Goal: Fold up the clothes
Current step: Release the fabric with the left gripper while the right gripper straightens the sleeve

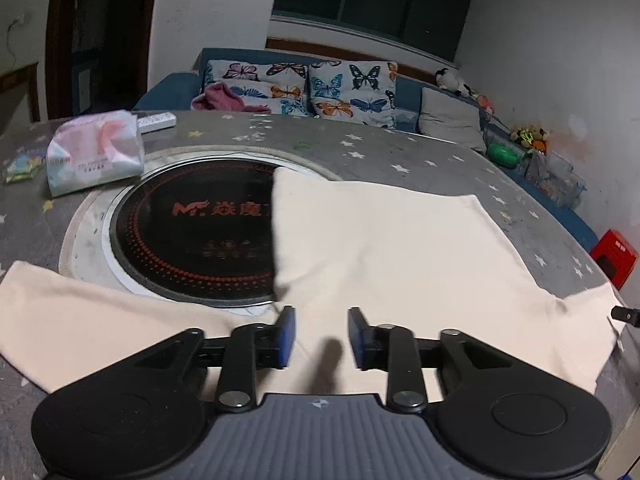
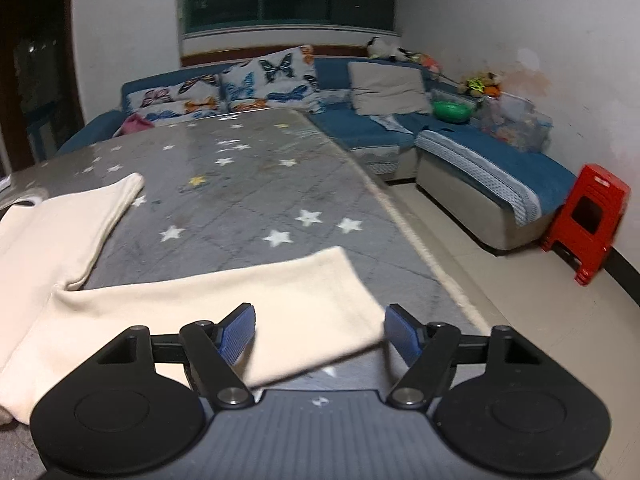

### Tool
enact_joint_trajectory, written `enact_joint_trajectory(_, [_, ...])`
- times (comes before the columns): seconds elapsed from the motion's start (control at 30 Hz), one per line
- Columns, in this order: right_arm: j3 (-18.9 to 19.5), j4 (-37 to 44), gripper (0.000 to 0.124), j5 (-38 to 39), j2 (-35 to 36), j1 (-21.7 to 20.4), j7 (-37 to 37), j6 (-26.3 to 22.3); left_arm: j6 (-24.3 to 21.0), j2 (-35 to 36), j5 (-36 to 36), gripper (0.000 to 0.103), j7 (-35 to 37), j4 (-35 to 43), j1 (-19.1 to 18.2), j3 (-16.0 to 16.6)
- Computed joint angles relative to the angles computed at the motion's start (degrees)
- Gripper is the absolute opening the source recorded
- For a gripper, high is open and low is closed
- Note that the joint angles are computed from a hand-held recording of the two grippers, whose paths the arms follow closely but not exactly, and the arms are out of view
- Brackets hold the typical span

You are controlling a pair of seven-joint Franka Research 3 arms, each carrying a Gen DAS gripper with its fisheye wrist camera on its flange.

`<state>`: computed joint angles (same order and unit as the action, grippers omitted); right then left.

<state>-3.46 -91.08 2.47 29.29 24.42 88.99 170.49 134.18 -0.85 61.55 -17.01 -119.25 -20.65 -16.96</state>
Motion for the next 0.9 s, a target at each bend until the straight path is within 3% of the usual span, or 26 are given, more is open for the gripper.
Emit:
enact_joint_trajectory(0.13, [0.4,-0.3,0.063,0.8,-0.1,-1.0,0.1,-0.9,0.2,1.7,1.0,0.036,2.0,2.5,-0.9,-0.4])
enact_joint_trajectory(0.23, [0.6,-0.3,0.057,1.3,-0.1,-1.3,0.4,-0.6,0.5,3.1,2.2,0.046,3.3,4.5,-1.8,-0.3])
enact_joint_trajectory(0.4, [1.4,-0.2,0.047,2.7,0.3,-1.7,0.2,0.1,2.3,5.8,3.2,0.048,5.1,7.7,-3.3,0.2])
enact_joint_trajectory(0.57, [0.2,-0.5,0.02,2.7,0.3,-0.6,1.5,1.2,3.9,9.8,1.8,0.051,9.1,11.9,-5.1,1.0])
enact_joint_trajectory(0.63, [0.3,-0.6,0.015,2.8,0.3,-0.7,1.6,1.4,4.5,11.4,1.2,0.052,10.8,13.7,-6.0,1.5])
enact_joint_trajectory(0.9, [7.7,-2.1,0.008,9.2,-1.0,-6.9,-4.7,4.2,6.5,18.3,-0.5,0.053,19.2,21.2,-10.0,3.6])
